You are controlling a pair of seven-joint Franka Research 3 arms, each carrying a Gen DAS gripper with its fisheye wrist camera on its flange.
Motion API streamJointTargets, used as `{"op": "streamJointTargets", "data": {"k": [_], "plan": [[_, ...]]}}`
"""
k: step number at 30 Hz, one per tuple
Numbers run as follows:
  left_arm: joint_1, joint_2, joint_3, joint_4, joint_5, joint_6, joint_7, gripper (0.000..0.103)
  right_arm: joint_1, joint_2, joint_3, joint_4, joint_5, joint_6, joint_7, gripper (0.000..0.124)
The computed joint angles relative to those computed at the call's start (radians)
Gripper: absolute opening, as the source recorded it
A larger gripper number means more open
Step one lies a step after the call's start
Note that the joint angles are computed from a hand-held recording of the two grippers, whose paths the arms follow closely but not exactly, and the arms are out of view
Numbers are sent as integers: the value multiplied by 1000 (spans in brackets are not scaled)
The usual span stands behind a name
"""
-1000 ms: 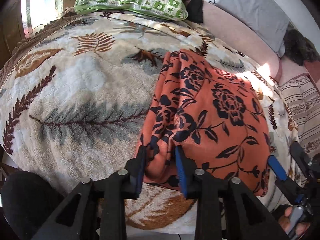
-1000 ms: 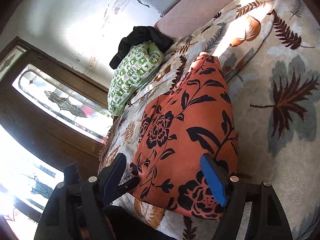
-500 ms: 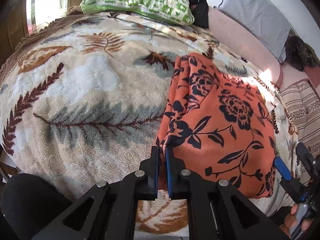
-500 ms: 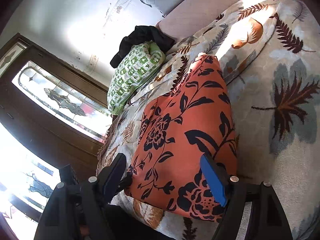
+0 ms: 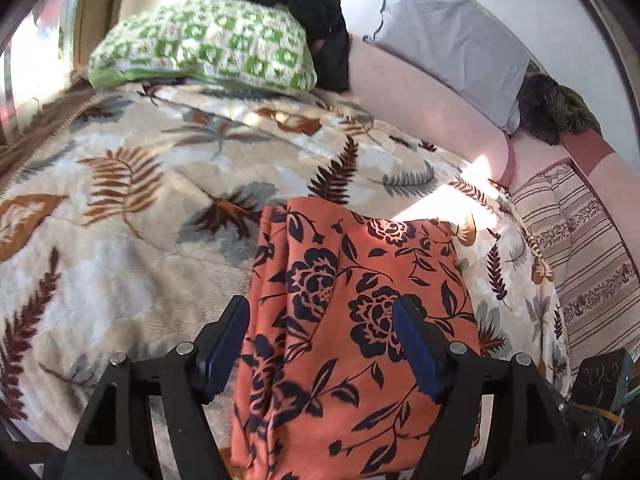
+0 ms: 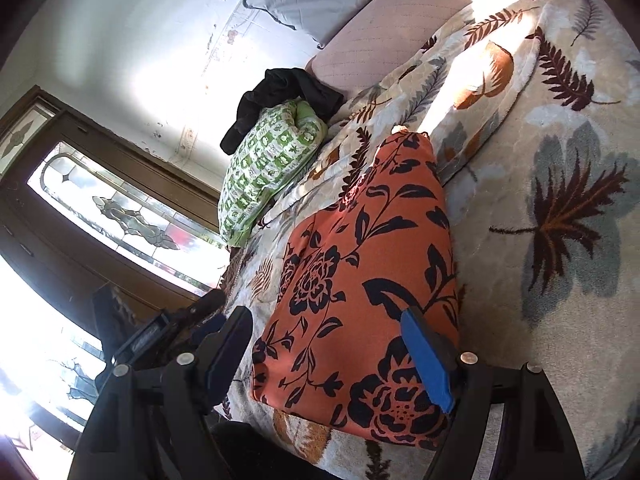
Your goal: Fold small clothes
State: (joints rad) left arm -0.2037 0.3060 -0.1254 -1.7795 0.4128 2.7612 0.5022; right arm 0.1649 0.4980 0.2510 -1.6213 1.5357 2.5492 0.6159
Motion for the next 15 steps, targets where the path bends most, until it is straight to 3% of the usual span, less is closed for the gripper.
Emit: {"op": "streamJointTargets", "data": {"k": [3,4,7,9,10,11,15], "plan": [[65,94,-71,93,-158,-43,147,70,-9,-7,-2,-7,16,2,-10,80],[59,107,-65,110,-165,-61,156,61,-11,-9,-3,-9,24,4,-15,80],[60,124,-71,120,-204,-70,207,48,-16,-9,-10,-12,39,13,-14,80],[64,128,-77,118,-232,-69,233,46,-16,4,-14,-3,32,13,13,80],[61,128,-71,115,-233,-67,238,40,-16,11,-14,3,24,9,30,80],[57,133,-68,122,-233,-81,248,24,-15,17,-14,7,14,7,41,80],[33,129,-40,135,-204,-109,261,11,-6,30,-10,21,-39,18,68,80]]}}
